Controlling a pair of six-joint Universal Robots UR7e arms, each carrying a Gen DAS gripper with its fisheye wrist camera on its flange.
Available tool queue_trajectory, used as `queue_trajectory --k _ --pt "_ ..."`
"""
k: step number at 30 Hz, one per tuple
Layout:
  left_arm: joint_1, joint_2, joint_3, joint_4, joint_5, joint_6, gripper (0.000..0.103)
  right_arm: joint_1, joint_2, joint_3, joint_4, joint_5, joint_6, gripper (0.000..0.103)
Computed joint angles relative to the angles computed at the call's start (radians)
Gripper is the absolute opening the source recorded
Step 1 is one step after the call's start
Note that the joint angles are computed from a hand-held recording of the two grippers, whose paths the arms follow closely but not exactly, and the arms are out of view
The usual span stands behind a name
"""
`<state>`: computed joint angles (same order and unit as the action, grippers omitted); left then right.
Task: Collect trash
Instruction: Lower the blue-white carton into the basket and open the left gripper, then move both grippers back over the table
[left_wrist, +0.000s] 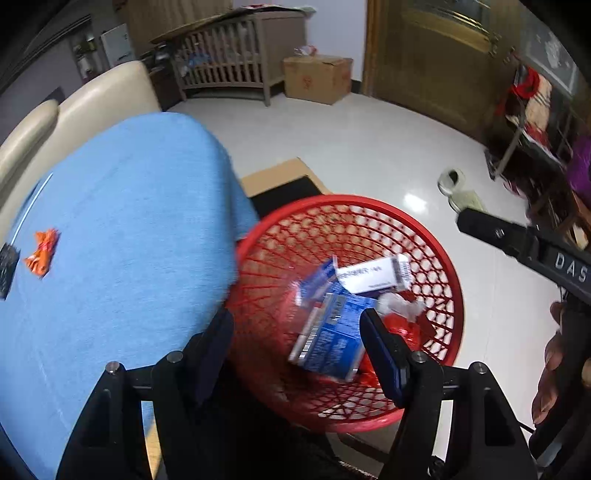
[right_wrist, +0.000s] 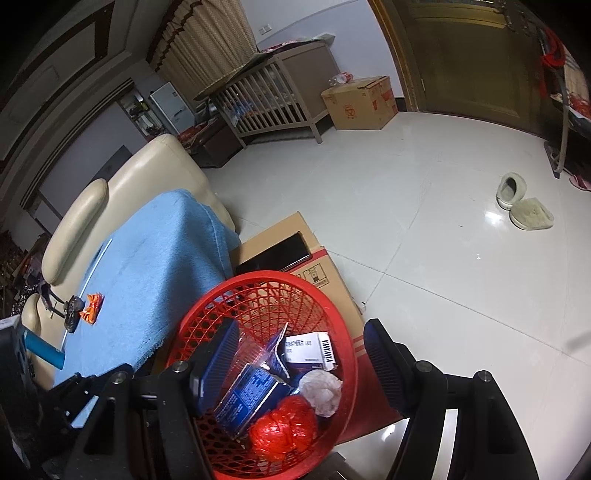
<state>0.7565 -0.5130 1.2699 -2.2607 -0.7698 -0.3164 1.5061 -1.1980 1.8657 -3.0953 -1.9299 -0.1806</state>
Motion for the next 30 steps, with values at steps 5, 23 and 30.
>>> queue_trajectory --k 5,23,30 --pt "0.01 -0.065 0.068 -0.041 0.036 -0.051 0.071 0.016 0.012 -0.006 0.016 -0.001 -0.008 0.073" --pt "0.051 -0.372 0.433 -0.074 0.288 -0.462 0.071 0.17 0.181 -0.102 0.211 -0.068 -0.088 0.075" --pt "0.068 -0.528 0.582 -0.026 0.366 -0.635 0.071 0.242 0.297 -0.203 0.286 -0.095 -0.1 0.075"
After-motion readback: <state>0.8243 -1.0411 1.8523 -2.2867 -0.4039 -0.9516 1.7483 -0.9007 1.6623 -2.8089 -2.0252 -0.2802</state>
